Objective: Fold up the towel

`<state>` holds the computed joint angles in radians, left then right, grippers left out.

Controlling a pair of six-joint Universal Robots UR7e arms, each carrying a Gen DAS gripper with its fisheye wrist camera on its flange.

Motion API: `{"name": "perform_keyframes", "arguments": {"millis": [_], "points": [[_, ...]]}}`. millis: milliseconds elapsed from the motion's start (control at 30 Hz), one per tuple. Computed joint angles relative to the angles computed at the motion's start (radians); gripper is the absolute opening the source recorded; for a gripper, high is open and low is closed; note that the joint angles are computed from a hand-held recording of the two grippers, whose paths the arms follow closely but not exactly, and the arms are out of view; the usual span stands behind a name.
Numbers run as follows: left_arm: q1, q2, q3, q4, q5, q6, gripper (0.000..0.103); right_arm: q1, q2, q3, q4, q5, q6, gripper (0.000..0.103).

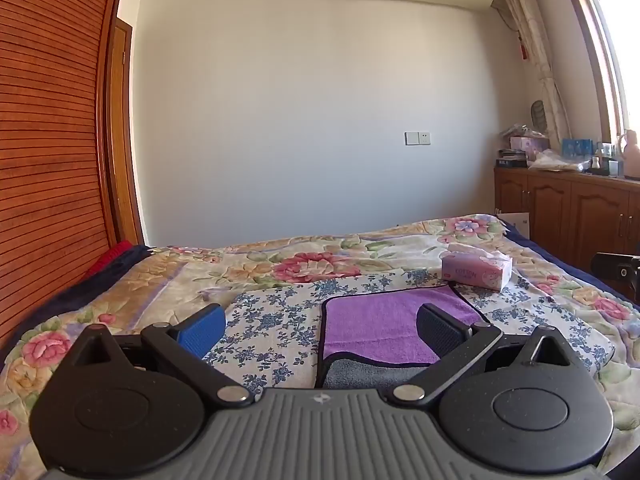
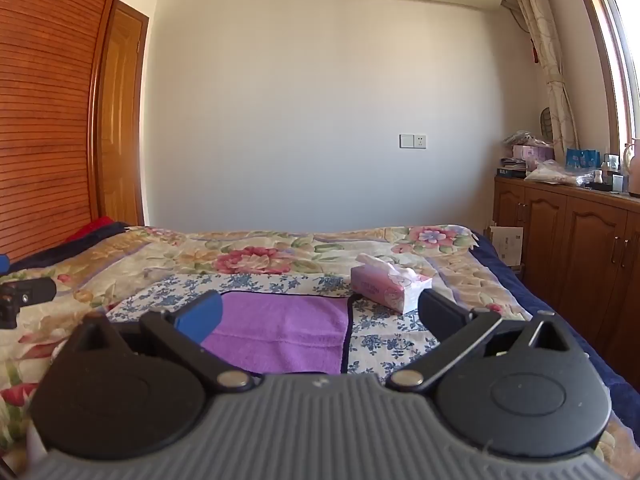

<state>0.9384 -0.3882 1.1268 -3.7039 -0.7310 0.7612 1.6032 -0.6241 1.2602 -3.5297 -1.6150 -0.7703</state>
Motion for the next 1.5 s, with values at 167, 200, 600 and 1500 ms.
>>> {"name": "perform_keyframes", "arguments": {"millis": [167,200,600,1500], "points": [[0.000,0.000,-0.001,-0.002,0.000,-0.005,0.103,-0.001,0.000,0.001,-0.004,0.003,0.000,0.103],[0.000,0.000,-0.001,-0.002,0.000,-0.005,0.103,0.000,-0.001,0.002,-0.001,0.003,-0.001,0.103],[0.001,0.003,-0.005,-0.001,-0.003,-0.002,0.103,0.000,-0.001,0.002,-0.004,0.004,-0.001,0.103],[0.003,0.009,-0.010,-0.002,-0.004,0.005,0.103,0.003,-0.001,0.004,-0.008,0.004,0.000,0.103]]}}
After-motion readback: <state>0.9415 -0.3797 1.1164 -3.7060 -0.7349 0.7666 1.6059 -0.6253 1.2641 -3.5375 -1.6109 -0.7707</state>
